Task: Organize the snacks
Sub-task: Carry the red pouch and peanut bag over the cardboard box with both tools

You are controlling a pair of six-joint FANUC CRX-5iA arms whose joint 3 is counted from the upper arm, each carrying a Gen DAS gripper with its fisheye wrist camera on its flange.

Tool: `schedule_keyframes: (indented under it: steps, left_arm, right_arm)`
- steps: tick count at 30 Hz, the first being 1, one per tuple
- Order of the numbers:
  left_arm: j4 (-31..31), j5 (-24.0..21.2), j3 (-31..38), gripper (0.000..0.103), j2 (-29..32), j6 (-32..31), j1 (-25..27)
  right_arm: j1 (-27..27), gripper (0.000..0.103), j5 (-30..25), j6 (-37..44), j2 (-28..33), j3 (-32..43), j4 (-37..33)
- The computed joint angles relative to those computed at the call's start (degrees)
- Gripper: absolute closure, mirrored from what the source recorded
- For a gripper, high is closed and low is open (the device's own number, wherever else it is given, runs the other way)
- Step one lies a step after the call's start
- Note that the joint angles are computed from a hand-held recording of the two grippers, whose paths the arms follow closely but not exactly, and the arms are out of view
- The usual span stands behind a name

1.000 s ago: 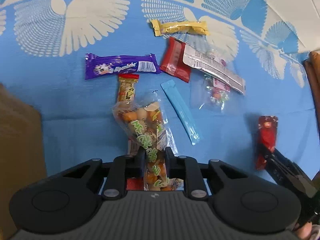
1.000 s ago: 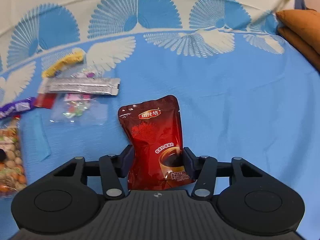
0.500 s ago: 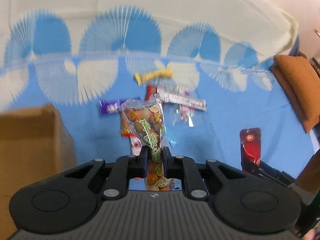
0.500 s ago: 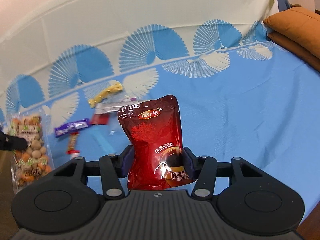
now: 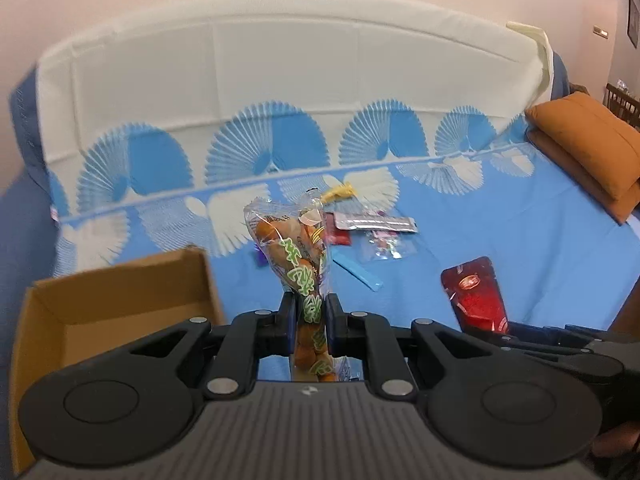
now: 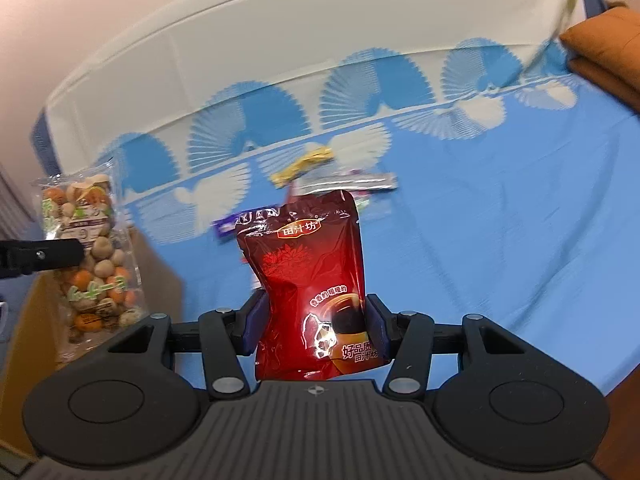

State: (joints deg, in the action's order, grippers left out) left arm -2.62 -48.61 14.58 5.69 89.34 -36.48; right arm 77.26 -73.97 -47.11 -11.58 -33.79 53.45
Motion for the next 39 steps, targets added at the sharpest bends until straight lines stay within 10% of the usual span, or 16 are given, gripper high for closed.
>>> schedule_keyframes:
  steps: [23,39]
  left_arm:
    - [14.5,-3.24,-26.14,0.087,-31.14,-7.0,25.85]
    - [21.91,-2.62,-31.72,0.088,-35.96,-11.06,32.52]
  right_arm:
    - [4.8,0.049,4.78,19.44,18.64,27.61,4.35]
    - [6.35,0.049,1.23,25.59,23.81,35.45,2.94]
